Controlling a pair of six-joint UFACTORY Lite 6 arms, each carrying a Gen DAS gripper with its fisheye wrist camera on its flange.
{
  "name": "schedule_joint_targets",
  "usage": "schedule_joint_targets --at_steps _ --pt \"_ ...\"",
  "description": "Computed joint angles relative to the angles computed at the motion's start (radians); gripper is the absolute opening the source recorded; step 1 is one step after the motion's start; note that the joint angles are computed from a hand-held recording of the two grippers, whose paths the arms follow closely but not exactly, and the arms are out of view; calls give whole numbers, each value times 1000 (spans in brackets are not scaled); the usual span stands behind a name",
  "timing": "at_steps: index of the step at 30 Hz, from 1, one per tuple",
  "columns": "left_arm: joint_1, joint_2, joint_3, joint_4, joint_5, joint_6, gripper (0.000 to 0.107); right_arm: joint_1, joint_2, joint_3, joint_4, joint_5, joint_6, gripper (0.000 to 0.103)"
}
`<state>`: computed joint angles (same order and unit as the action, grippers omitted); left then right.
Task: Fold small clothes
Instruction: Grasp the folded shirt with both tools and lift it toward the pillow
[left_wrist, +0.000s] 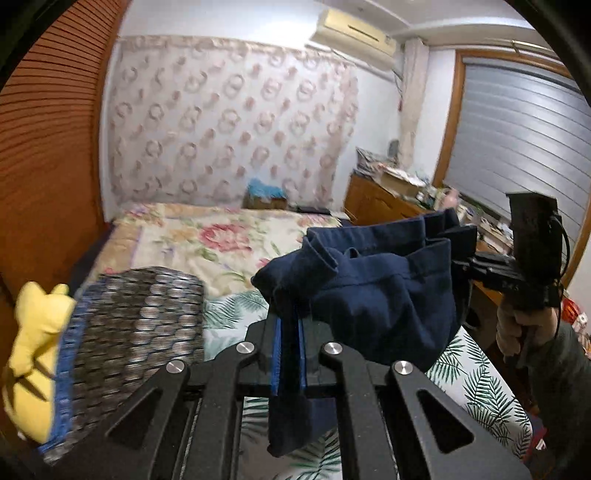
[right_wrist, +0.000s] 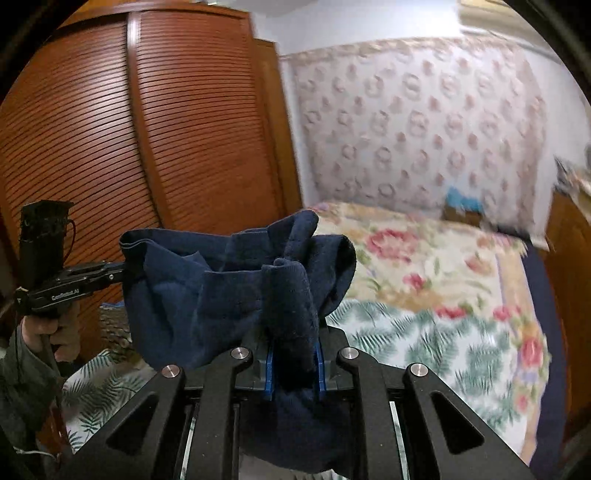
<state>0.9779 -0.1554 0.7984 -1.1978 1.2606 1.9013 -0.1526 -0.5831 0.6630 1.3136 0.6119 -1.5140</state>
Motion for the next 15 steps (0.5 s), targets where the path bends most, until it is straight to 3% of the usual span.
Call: schedule_joint_targets --at_steps 4,8,15 --pt "151 58 60 8 49 48 8 168 87 144 -114 -72 87 16" --pt "259 158 124 5 43 98 8 327 291 355 -242 -132 168 16" --pt "349 342 192 5 -48 141 8 586 756 857 -761 -166 611 16"
